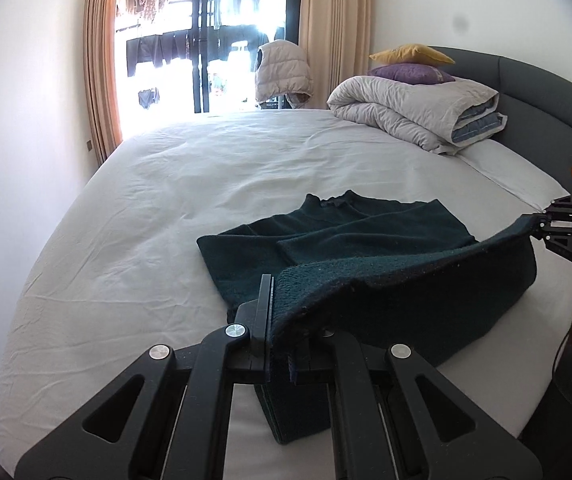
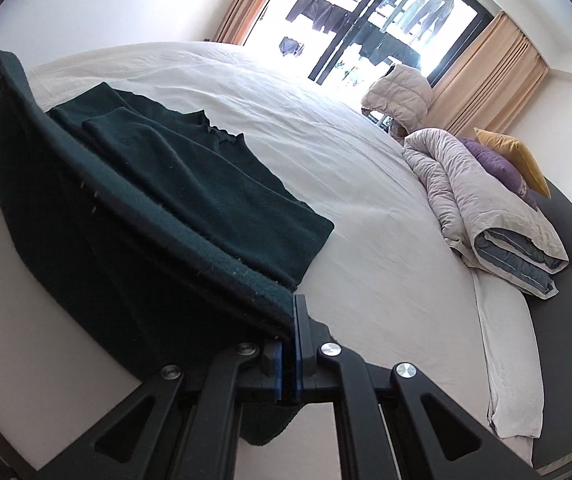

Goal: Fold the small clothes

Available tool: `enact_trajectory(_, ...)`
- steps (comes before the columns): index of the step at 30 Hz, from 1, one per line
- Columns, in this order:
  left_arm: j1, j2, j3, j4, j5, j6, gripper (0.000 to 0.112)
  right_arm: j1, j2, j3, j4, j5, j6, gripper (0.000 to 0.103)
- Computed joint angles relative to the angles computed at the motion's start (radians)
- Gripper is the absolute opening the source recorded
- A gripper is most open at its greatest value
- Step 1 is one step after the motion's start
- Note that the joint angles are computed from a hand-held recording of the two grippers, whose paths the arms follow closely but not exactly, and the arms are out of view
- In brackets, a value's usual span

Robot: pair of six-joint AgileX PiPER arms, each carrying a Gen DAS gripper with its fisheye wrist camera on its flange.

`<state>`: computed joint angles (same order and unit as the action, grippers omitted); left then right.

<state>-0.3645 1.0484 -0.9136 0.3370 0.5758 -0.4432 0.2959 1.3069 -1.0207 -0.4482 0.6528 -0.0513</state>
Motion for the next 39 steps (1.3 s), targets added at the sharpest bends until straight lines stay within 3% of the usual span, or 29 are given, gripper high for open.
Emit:
enact_trajectory(4,0.145,0.176,-0.132,-0.194,-0.04,0.213,0.004,-0.028,0.193,-0.182,0.044,0.022,-0.063,0.004)
enact_trajectory(7,0.234,0.314,-0.248,-0.344,-0.02,0.367,0.004,-0.044,0.346,-0.347,0.099,0.082,-0.113,0.004)
enact_trajectory(12,0.328,0.558,-0.467,-0.452,0.053,0.478,0.004,-0.078,0.59,-0.646,0.212,0.214,-0.163,0.004)
enact_trajectory(21,0.333,0.864,-0.754,-0.413,0.129,0.444,0.004,-0.117,0.909,-1.061,0.292,0.41,-0.145,0.004)
enact_trajectory(26,0.33,0.961,-0.817,-0.395,0.134,0.42,0.005,-0.148,0.98,-1.162,0.339,0.421,-0.092,0.02)
enact_trajectory(28,0.33,0.978,-0.82,-0.388,0.119,0.413,0.007,-0.167,0.993,-1.185,0.357,0.414,-0.062,0.049)
enact_trajectory(29,0.323,0.979,-0.815,-0.358,0.109,0.388,0.008,-0.177,0.997,-1.191,0.366,0.409,-0.047,0.056)
enact_trajectory(30,0.322,0.987,-0.821,-0.349,0.102,0.379,0.009,-0.187,0.997,-1.188,0.367,0.401,-0.019,0.073)
enact_trajectory(31,0.329,0.995,-0.832,-0.369,0.103,0.388,0.009,-0.197,0.989,-1.169,0.368,0.382,0.008,0.082)
enact_trajectory(35,0.364,1.012,-0.872,-0.436,0.125,0.408,0.009,-0.269,0.951,-1.093,0.427,0.321,0.113,0.084)
enact_trajectory(39,0.385,0.976,-0.833,-0.412,0.101,0.355,0.011,-0.331,0.851,-0.944,0.42,0.212,0.25,0.084)
